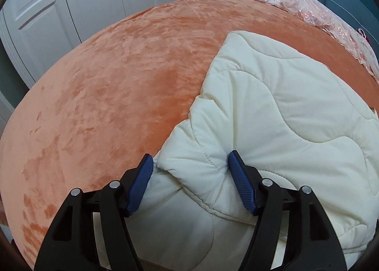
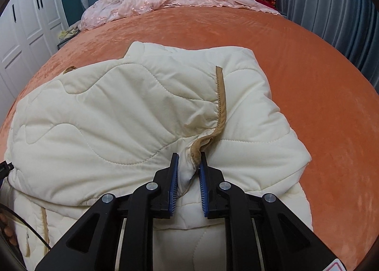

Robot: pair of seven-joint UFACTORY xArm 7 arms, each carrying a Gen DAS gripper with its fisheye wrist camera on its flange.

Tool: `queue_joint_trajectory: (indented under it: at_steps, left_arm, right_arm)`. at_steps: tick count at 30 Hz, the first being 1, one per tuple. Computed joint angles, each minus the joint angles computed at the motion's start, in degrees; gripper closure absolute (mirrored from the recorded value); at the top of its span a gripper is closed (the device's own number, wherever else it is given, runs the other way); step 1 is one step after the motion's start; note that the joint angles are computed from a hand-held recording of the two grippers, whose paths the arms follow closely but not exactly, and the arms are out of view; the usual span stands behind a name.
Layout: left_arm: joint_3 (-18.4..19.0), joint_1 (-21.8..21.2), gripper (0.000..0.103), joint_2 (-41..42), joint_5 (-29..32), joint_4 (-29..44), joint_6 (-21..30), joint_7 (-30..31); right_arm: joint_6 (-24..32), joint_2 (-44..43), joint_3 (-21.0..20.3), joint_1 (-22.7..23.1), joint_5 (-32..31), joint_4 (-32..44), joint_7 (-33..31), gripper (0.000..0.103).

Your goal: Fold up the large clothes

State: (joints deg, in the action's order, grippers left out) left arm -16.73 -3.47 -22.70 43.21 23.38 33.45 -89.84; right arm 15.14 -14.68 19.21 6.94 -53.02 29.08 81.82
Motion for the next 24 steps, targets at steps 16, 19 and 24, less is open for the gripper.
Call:
queue_joint_trajectory:
  at_steps: [16,19,24]
  left_arm:
    - [-2.88,-5.28,0.04,-6.9,-8.55,4.39,3.0,10.63]
    - [-4.56,-4.1,0.04,-2.69,-7.14,6.71,1.97,10.22]
    - [-4.74,-4.9,0.04,3.51,-4.28,8.74,0.78,7.87]
  right_arm:
    - [1.2,-11.97,9.3,3.11,15.94,0.44,-11.86,0.095]
    - [-0.97,-4.21,12.48,0.81,13.7,4.74,-11.22,0.095]
    - [-0.4,4.4,11.82,2.13,8.59,8.73,-8.3,0.095]
